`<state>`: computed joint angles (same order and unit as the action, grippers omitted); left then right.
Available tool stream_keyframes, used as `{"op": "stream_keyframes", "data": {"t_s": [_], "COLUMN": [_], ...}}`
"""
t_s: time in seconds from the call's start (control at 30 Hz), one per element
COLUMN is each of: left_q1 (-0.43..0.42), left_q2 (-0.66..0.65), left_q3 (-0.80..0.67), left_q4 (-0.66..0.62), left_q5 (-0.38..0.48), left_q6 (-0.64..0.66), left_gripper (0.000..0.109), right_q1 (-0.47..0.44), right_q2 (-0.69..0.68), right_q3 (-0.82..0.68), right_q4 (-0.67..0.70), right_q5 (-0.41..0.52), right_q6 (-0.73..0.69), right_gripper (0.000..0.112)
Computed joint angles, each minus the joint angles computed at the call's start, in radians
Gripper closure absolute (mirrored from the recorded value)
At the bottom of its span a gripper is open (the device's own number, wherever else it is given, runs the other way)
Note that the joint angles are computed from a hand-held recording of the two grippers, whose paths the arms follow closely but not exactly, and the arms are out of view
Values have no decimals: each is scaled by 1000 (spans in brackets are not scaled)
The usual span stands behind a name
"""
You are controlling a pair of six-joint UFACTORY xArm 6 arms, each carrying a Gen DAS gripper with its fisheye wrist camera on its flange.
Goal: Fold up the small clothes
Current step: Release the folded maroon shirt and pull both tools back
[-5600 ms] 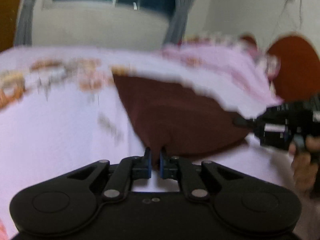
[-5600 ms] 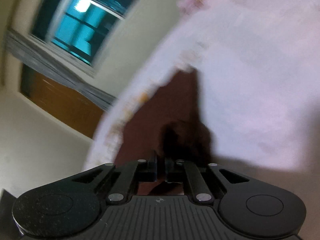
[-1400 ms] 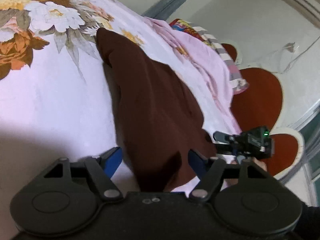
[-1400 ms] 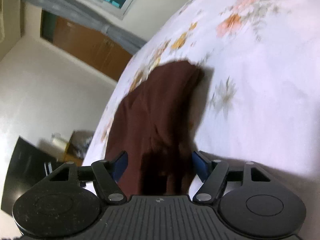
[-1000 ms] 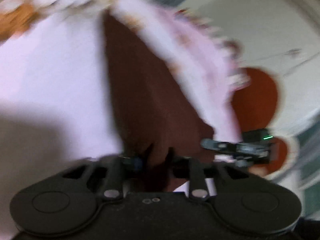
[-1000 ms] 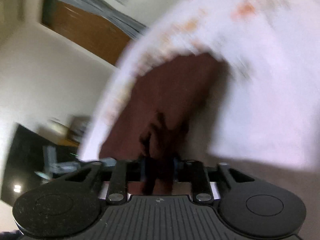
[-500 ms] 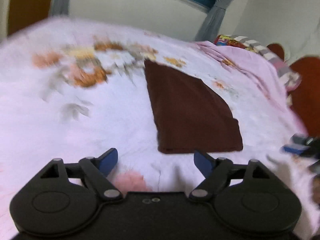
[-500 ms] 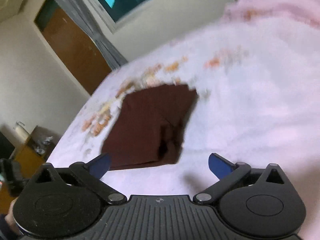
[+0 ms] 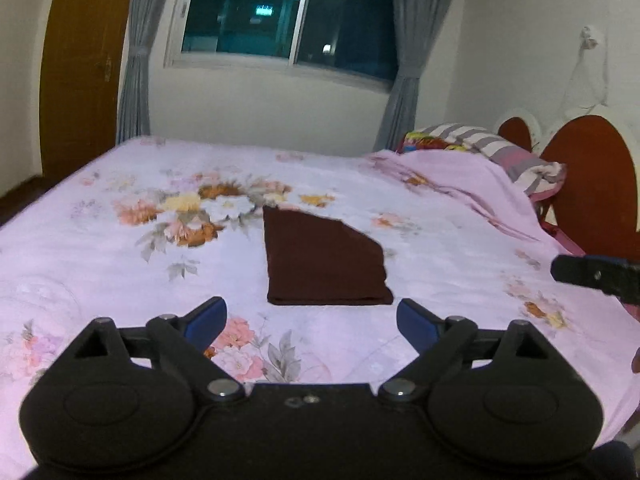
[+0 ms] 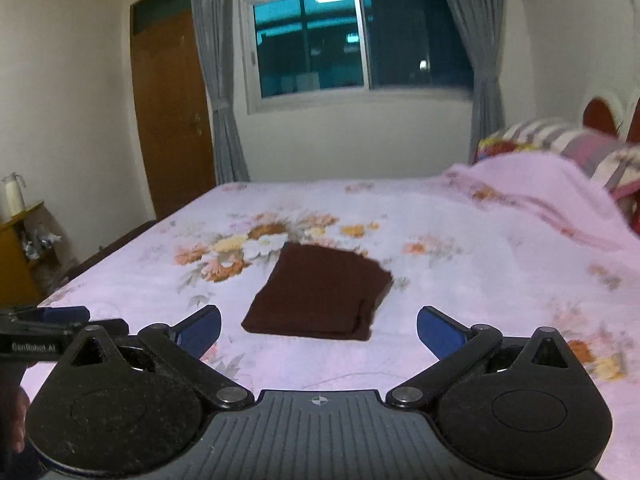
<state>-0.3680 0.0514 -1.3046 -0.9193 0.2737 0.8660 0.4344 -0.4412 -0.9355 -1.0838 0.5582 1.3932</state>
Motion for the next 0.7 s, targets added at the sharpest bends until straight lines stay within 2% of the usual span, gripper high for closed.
{"op": "stream_keyframes", "data": {"t_s": [0.13, 0.27, 0.4, 0.6, 0.7], "left_q1": [-20, -31, -45, -43, -43], "left_q2": [-109, -185, -222, -237, -241], "left_q3": [106, 169, 200, 208, 212], "left_q4": [-84, -173, -182, -232, -241], "left_q5": [-38, -41, -50, -43, -44], "left_q6": [78, 141, 162, 215, 223], "left_gripper": [16, 16, 16, 16, 16], "right_q1": [130, 206, 224, 291, 291], "right_q2": [-61, -110, -125, -155, -156], "right_q3": [19, 48, 60, 65, 66], "right_q4": [-81, -108, -117, -131, -122], "right_q5": [152, 229, 248, 328, 325], "right_q6": [74, 132, 141, 157, 152], "right_gripper": [9, 9, 9, 9, 9]}}
